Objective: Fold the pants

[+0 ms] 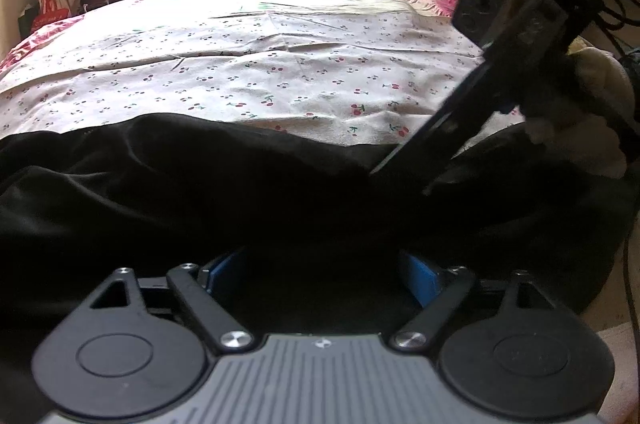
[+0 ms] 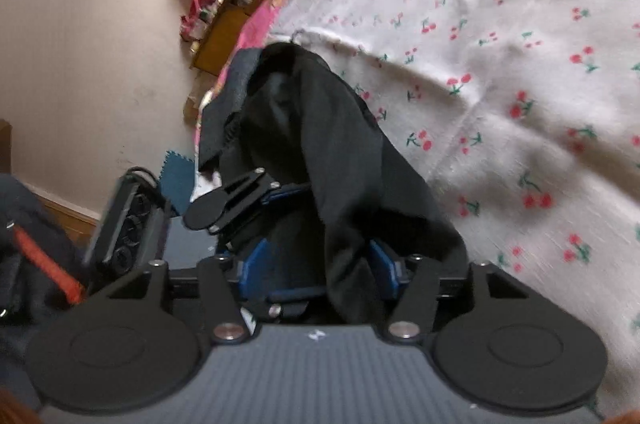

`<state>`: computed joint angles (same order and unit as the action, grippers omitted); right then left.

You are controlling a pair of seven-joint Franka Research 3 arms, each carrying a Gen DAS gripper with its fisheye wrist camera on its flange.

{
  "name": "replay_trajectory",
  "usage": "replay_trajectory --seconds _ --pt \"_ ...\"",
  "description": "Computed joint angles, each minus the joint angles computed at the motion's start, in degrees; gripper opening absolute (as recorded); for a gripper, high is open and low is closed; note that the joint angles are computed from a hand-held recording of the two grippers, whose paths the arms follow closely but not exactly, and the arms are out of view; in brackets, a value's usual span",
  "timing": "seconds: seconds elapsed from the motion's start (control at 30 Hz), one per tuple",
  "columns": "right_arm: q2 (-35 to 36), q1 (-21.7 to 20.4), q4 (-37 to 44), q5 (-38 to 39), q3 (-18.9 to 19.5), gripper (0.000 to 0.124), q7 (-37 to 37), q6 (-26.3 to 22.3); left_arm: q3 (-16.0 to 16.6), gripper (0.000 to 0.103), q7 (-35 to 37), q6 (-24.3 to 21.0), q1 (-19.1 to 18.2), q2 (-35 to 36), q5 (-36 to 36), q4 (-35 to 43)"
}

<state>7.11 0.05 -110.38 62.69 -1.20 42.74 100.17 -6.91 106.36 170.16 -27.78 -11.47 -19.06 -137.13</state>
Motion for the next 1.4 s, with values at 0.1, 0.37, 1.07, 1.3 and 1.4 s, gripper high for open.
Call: replay_trajectory --seconds 0.1,0.37,1.07,1.3,1.4 --pt "-0.29 0.07 -1.46 3.93 0.16 0.059 1.04 1.82 0.85 0.098 1.49 0.08 -0.95 0.09 -1.95 0.1" --pt "-5.47 0.46 -10.63 22.18 -0.89 0.064 -2.91 6.61 0.84 0.1 3.7 0.1 -1.16 0.17 -4.72 0.19" --pt "-1.52 5.05 -3.93 13.27 2.87 0.066 -3.53 13.49 1.78 0.102 10.57 -0.48 -1.83 0.4 -12.86 0.66" --pt "-2.74 6.11 -4.07 6.14 2.13 0.065 -2.54 17.29 1.49 0.102 12.69 -0.82 -1.31 0.41 -15.18 0.74" --pt "-0.38 6.51 -0.12 0.11 2.56 0.065 -1.49 13.77 1.29 0.102 12.89 -1.28 -1.03 0.37 -15.58 0.95"
